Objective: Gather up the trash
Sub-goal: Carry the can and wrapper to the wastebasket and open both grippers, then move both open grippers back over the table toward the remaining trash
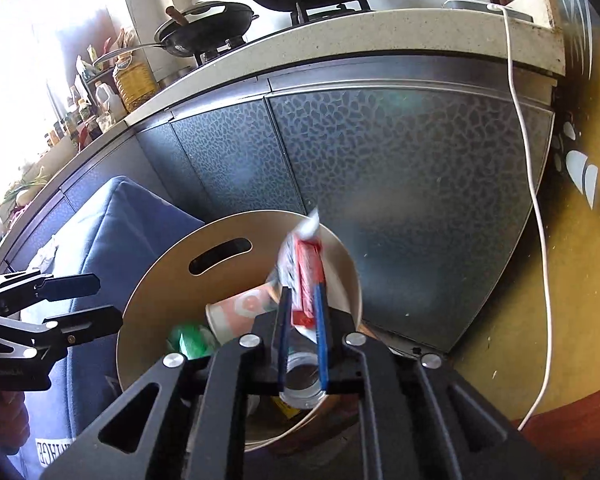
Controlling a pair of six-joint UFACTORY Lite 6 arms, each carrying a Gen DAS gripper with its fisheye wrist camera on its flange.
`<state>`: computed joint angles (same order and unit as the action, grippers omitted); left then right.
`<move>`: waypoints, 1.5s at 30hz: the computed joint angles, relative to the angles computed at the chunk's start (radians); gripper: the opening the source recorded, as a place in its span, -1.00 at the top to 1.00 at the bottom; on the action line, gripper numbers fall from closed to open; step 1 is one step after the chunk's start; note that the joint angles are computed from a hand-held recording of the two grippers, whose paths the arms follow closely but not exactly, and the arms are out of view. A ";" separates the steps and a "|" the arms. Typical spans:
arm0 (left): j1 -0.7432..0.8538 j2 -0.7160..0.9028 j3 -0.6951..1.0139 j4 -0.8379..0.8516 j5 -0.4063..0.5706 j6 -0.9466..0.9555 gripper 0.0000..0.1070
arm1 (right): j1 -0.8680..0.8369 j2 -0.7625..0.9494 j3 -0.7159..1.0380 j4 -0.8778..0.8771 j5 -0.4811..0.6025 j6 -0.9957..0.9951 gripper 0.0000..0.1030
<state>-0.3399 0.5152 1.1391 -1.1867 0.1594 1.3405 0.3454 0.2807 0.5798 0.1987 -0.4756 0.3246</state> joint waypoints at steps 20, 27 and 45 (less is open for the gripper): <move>0.500 -0.606 -0.645 -0.490 0.251 0.640 -0.23 | 0.326 -0.207 0.004 0.621 0.070 -0.256 -0.14; 0.665 -0.729 -0.729 -0.355 0.372 0.652 -0.23 | 0.533 -0.258 0.033 1.160 0.046 -0.588 -0.14; 1.458 -0.606 -0.630 -0.059 0.772 0.863 -0.23 | 0.730 0.078 0.598 1.662 0.020 -1.195 -0.14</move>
<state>1.1179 -0.0904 0.5096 -1.2461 0.9313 2.2038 1.0757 0.3590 1.1780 1.8609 -0.4554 -0.8707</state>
